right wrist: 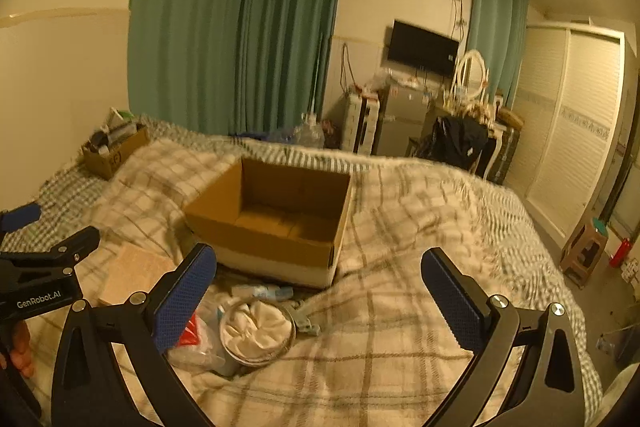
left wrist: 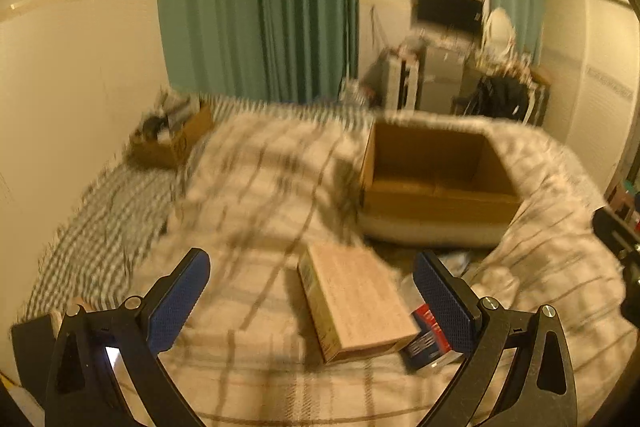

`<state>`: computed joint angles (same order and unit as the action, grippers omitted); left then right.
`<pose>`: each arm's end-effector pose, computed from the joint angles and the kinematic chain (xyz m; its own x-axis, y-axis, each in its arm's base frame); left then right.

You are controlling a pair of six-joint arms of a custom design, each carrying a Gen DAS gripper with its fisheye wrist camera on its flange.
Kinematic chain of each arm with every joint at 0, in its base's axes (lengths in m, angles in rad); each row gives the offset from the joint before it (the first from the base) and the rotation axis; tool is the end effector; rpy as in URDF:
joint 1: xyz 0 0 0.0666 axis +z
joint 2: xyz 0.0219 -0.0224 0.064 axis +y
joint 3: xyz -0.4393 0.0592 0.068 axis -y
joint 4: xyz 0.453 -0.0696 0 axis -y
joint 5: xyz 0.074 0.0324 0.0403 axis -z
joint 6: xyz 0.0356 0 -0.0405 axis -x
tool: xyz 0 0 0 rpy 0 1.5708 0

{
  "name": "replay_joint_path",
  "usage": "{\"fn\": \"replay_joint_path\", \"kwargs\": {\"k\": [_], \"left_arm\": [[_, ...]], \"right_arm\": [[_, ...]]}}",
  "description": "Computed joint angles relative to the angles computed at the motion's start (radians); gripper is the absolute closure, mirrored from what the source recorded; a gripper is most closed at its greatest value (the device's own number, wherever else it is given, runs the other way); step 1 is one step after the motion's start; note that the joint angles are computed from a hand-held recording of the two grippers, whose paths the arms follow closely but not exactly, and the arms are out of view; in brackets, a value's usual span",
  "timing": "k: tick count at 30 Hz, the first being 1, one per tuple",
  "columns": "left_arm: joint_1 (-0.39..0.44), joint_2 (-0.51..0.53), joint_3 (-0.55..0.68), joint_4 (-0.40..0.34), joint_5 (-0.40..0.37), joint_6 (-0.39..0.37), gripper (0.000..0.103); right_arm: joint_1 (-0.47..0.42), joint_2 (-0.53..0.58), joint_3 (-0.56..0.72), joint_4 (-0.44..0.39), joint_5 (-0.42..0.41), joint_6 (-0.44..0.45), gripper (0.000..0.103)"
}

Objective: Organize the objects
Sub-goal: 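Grasp the barcode medicine box with the left tool while the right tool grasps the clear swab jar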

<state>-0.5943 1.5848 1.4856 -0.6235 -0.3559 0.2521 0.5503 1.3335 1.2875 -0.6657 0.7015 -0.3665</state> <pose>0.5264 -0.3412 0.4529 -0.6076 0.1284 -0.7838 0.1619 0.9862 0.0361 0.4501 0.2487 0.4865 -0.5136 0.0060 -0.8580 0.2155 0.9688 -0.1221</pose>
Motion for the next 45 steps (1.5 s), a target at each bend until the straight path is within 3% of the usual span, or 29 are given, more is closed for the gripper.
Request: {"fn": "replay_joint_path", "kwargs": {"k": [6,9,12,14,15,16,18,23,28,31,34,36,45], "left_arm": [[-0.005,0.127,0.083,-0.147,0.003,0.017,0.001],[0.0,0.182,0.132,-0.215,0.102,0.037,0.0],[-0.005,0.199,0.149,-0.23,0.103,0.054,0.002],[-0.007,0.189,0.137,-0.215,0.127,0.042,0.014],[-0.007,0.181,0.126,-0.203,0.159,0.036,0.032],[-0.006,0.171,0.114,-0.193,0.201,0.033,0.037],[-0.007,0.159,0.102,-0.182,0.252,0.022,0.063],[-0.016,0.103,0.059,-0.119,0.241,0.017,0.067],[-0.006,0.03,0.023,-0.059,0.196,-0.046,0.069],[0.005,0.004,0.002,-0.04,0.167,-0.088,0.069],[0.024,-0.02,-0.027,-0.022,0.176,-0.104,0.069],[0.037,-0.031,-0.045,-0.009,0.175,-0.116,0.069],[0.092,-0.061,-0.101,0.029,0.242,-0.104,0.069]], "right_arm": [[-0.064,0.032,-0.034,-0.001,-0.144,-0.046,0.0],[-0.091,0.043,-0.041,-0.009,-0.206,-0.08,0.0],[-0.103,0.05,-0.045,-0.016,-0.235,-0.099,0.0],[-0.105,0.056,-0.043,-0.023,-0.239,-0.101,0.0],[-0.102,0.058,-0.04,-0.029,-0.235,-0.1,0.0],[-0.097,0.063,-0.035,-0.036,-0.226,-0.098,0.0],[-0.085,0.07,-0.025,-0.051,-0.199,-0.088,0.0],[-0.051,0.08,-0.004,-0.083,-0.152,-0.067,0.0],[0.0,0.118,0.047,-0.157,-0.133,-0.074,0.001],[0.025,0.169,0.101,-0.25,-0.181,-0.111,0.001],[0.03,0.216,0.135,-0.297,-0.314,-0.128,0.001],[0.038,0.25,0.158,-0.336,-0.337,-0.164,0.001],[0.012,0.339,0.216,-0.311,-0.463,-0.239,0.004]]}}
